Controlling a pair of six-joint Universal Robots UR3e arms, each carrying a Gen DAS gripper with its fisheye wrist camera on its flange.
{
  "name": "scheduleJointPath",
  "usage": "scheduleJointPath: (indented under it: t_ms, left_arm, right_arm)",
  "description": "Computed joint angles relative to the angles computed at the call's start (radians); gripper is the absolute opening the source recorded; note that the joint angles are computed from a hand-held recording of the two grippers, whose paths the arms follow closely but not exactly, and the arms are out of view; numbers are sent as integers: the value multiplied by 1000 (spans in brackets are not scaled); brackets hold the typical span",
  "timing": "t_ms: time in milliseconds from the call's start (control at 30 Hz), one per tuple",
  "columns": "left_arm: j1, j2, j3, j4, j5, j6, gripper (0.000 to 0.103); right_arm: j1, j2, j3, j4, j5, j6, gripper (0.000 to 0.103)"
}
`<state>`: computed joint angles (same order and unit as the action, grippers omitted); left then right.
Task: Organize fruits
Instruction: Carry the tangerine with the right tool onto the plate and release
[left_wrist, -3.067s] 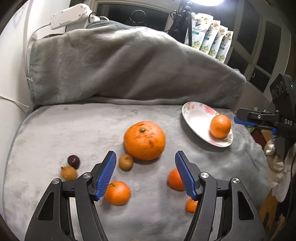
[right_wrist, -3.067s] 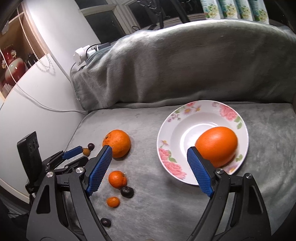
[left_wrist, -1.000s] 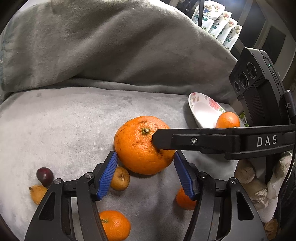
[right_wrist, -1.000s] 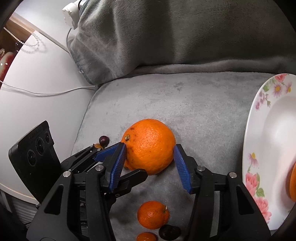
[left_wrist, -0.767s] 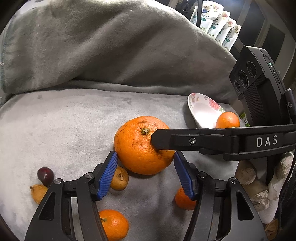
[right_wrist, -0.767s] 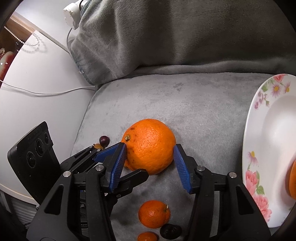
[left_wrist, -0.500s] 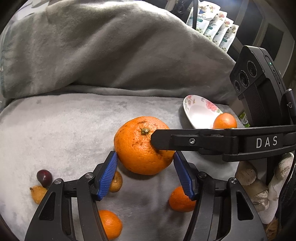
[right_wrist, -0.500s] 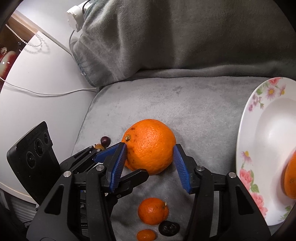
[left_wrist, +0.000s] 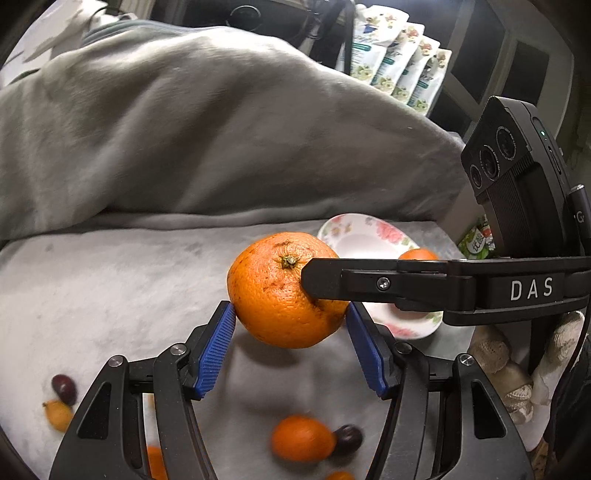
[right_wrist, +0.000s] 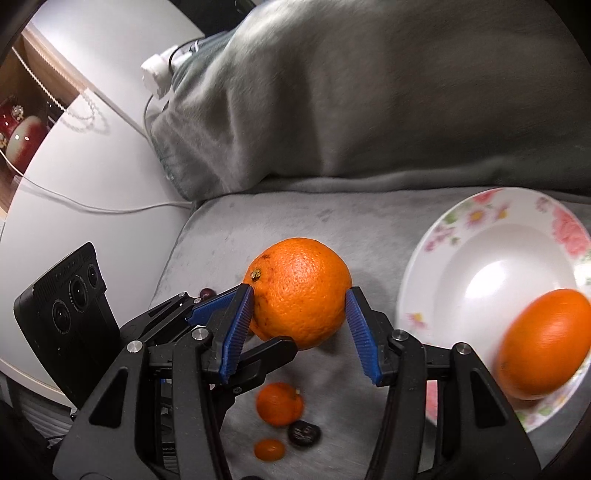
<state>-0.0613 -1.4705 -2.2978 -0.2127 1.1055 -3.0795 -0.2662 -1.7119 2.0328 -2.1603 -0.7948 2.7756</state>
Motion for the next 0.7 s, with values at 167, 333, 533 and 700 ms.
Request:
scheduleJointPath:
  t_ms: [167, 333, 533, 700]
  left_arm:
    - [-72, -81, 68, 36, 26, -39, 62]
    - [-118, -137, 132, 31, 42, -61, 62]
    - [-160, -189, 199, 15, 60, -80, 62]
    - [-171, -219, 228, 18, 56, -86, 57]
  right_arm:
    - [-85, -60, 9, 95, 6, -82, 54]
    - [-159, -77, 3, 168, 14, -142, 54]
    - [-205, -73, -6, 207, 21, -171, 54]
    - [-220, -60, -10, 183, 20, -152, 54]
